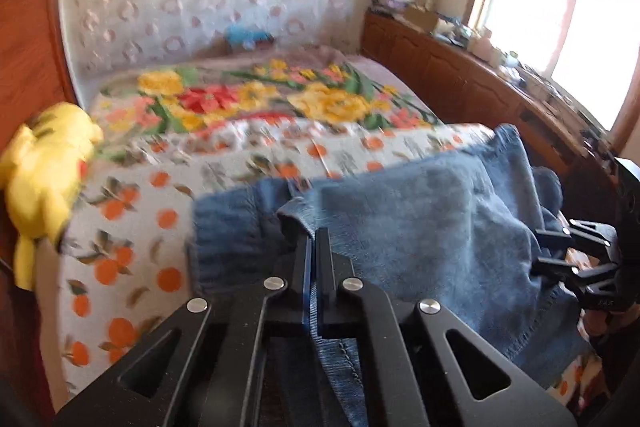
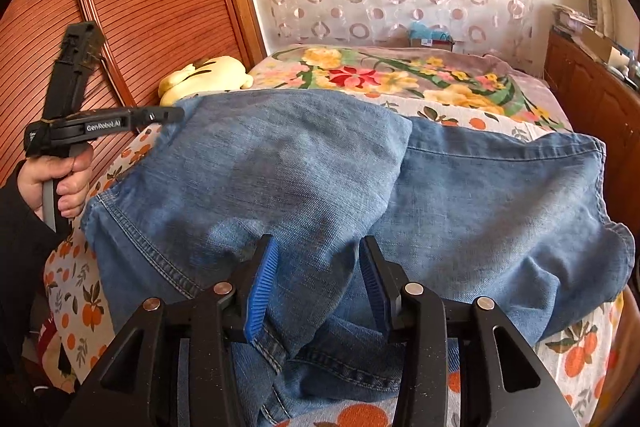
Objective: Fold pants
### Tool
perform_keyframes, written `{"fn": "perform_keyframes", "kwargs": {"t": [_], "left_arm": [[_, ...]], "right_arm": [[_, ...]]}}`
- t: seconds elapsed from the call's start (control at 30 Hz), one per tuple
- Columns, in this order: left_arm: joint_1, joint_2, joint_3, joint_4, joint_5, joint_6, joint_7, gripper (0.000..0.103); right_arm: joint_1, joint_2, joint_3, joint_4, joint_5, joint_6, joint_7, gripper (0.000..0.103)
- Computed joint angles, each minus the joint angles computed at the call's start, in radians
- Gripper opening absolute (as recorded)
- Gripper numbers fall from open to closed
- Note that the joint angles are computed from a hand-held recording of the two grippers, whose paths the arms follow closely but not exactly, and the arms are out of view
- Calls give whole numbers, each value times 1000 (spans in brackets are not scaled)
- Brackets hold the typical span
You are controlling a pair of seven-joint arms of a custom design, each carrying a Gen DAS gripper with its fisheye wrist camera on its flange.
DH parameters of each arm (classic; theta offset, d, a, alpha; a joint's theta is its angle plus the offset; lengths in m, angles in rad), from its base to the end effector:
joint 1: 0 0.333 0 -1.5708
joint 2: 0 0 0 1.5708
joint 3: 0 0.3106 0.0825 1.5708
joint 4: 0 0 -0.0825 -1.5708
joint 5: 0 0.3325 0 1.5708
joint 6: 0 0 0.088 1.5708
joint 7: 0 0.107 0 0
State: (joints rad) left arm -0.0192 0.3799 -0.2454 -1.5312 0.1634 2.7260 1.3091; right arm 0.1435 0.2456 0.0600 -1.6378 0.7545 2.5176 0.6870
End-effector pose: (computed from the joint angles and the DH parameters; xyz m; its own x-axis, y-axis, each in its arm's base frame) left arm 0.6516 -0.1504 0.5544 -0.1215 -0.9844 0.1276 -0.6883 -0.0091 -0.7253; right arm 0.6198 0.1172 0.5543 0.6064 -0.7845 -0.1301 -0.5777 -0.3221 -0.7500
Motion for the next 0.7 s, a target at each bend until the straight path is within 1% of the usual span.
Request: {"fn": "perform_keyframes", "kwargs": {"t": [0.07,0.17,0.23,0.33,0.4,0.43,0.5,0.53,0.57,0.6,0.63,0.67,0.7], "left_arm": [[-8,-31,31,-29,27,63,-59,2],[-13,-28,66,18,80,53,-110,2],[-5,-1,64,71,86,12,-108,2],[-10,40,66,134,108,-66,-94,2],[-8,37,62,116,110,-79,-88,2],[2,27,49,95,93,-75,-75,6],[10,-6,41,38,77,-63,-71,11],[13,-27,38,2,72,-52,-67,18],[16,-54,36,-42,68,-35,-66,28],[16,-78,36,-80,65,-18,-69,31],[18,-100,33,-116,55,-3,-66,38],[21,-127,27,-161,42,13,-60,42],[22,-149,25,-197,32,28,-57,42]], "right_arm": [[-2,6,3,15,6,-12,-6,44],[-2,19,11,42,17,-35,-11,44],[4,21,15,43,20,-27,-22,44],[15,28,18,41,14,-13,-29,45],[19,39,16,46,5,-11,-20,45],[19,42,15,47,2,-9,-16,45],[21,48,11,53,-13,-6,-3,45],[24,51,8,57,-24,-4,9,45],[24,55,7,63,-32,-4,18,45],[25,58,7,68,-40,-3,26,45],[25,57,7,68,-43,-1,29,45],[26,56,8,67,-46,4,36,45],[29,55,8,67,-51,8,45,45]]}}
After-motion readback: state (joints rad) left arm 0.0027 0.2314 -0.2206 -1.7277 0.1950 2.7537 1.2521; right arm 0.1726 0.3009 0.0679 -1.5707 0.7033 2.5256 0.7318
